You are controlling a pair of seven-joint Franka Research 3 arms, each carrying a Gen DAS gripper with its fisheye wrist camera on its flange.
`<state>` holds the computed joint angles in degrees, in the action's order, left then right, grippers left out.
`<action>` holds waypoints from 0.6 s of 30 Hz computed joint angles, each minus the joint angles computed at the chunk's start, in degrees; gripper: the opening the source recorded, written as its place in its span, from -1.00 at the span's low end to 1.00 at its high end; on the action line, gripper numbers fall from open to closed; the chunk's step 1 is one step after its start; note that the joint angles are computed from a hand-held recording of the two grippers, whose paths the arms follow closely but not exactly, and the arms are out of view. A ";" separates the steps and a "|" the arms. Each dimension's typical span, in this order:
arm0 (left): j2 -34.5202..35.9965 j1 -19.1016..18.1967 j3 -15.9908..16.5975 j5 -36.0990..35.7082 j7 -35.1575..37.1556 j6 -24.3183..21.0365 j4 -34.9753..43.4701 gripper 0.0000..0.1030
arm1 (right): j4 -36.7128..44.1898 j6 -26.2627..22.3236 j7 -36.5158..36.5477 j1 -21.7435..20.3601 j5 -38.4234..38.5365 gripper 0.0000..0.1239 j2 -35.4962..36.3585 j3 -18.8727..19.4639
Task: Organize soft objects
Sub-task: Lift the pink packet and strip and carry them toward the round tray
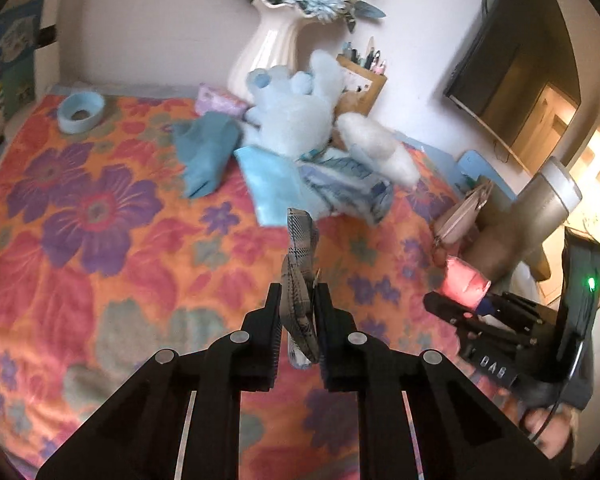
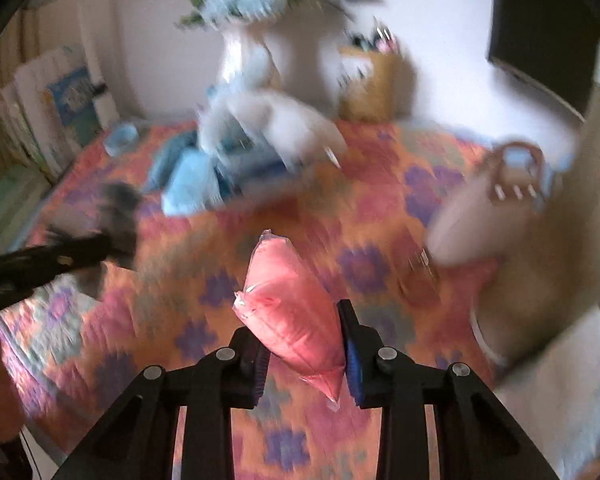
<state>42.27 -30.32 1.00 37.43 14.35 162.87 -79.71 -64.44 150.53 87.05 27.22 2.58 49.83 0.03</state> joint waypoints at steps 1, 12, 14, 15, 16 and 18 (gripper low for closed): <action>-0.79 -0.78 0.96 0.74 -0.92 -0.52 -1.20 -0.77 | 0.76 -2.78 1.66 0.45 0.01 -0.51 0.04 -0.66; -3.69 -0.45 2.92 7.79 -11.19 -0.62 -7.99 -0.76 | -5.48 -3.73 -17.01 -5.80 13.28 0.26 -4.52 9.81; -3.97 -1.17 4.17 10.17 -13.30 1.14 -8.47 -0.76 | -6.97 -3.07 -19.89 -6.72 15.23 0.27 -5.17 10.58; -3.84 -1.17 4.15 10.70 -13.54 1.25 -8.26 -0.76 | -7.06 -2.87 -20.87 -6.89 15.91 0.27 -5.11 10.67; -3.61 -1.26 4.06 10.96 -13.73 0.76 -7.81 -0.76 | -6.68 -3.42 -21.96 -7.18 16.52 0.29 -4.82 10.87; -3.59 -1.56 4.14 11.82 -14.43 -0.21 -7.54 -0.76 | -4.71 -6.09 -23.61 -7.38 17.24 0.34 -3.56 10.96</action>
